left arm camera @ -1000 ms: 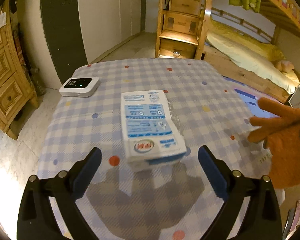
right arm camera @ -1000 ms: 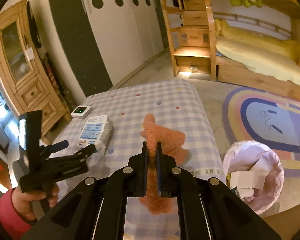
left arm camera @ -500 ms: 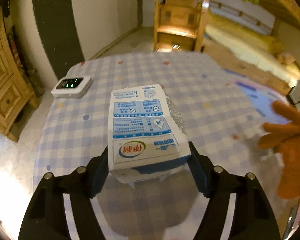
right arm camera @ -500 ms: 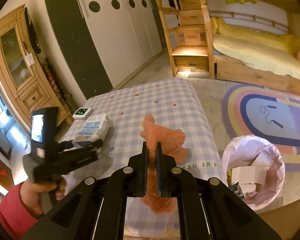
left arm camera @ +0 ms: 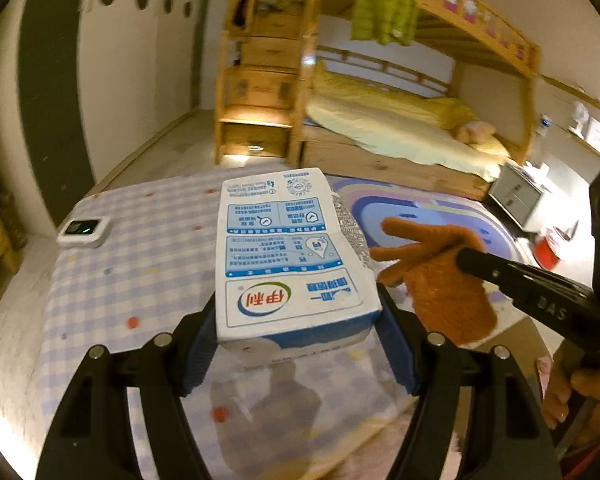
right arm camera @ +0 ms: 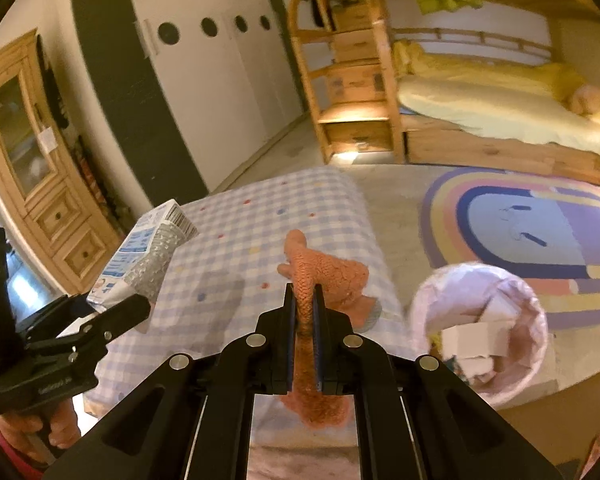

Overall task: Collect trash
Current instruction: 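Carry the milk carton and glove over the wastebasket with both grippers, then open both grippers to drop the carton and glove into the wastebasket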

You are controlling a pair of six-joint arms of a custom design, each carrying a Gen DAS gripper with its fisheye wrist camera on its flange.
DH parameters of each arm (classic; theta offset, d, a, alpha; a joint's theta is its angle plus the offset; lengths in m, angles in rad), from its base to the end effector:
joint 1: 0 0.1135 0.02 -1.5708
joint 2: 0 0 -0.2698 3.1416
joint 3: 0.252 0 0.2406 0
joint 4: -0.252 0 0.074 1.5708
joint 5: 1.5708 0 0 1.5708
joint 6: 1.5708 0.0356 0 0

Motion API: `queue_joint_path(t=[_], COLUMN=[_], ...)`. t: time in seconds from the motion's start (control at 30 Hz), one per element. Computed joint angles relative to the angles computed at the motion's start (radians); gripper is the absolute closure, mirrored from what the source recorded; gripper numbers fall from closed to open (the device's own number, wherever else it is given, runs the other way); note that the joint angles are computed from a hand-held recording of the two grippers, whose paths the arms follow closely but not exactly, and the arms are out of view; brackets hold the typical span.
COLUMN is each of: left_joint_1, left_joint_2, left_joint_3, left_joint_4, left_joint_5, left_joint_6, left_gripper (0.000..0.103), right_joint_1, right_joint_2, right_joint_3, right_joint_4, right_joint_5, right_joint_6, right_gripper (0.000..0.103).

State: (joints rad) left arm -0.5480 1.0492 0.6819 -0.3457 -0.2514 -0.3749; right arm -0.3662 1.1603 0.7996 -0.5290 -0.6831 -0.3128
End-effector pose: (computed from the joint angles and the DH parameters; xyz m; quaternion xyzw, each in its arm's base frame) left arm 0.1810 -0.1001 0.2488 0.0261 0.9034 -0.0816 0.4202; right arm 0.2092 -0.0562 0.2558 -0.0881 0.8908 0.1929 0.4019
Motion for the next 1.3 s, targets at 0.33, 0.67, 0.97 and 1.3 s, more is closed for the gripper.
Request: queue_joint_path(t=[0.33,0.67,0.97,1.3], left_joint_1=[-0.192,-0.25,-0.218,-0.167], left_joint_2=[0.344,0.711,0.898,0.786], left_joint_3=[0.176,0.476,0.683,0.574], left_joint_4=[0.144,0.174,0.165,0.185], left_joint_5=[0.007,0.09,0.154,0.084], left_joint_6=[0.031,0.101,0.13,0.084], left_gripper=[0.033,0.033,0.03,0.017], right_joint_1=[-0.322,-0.39,-0.341,-0.346], right_joint_2=[0.138,0.383,0.603,0.634], right_joint_3=[0.075,0.198,0.323,0.363], right_joint_4=[-0.033,0.088,0.174,0.141], right_joint_5=[-0.054,0.013,0.085,0.071], right_joint_6=[-0.15,-0.101,-0.042,-0.004], right_gripper=[0.096,0.096,0.092,0.064])
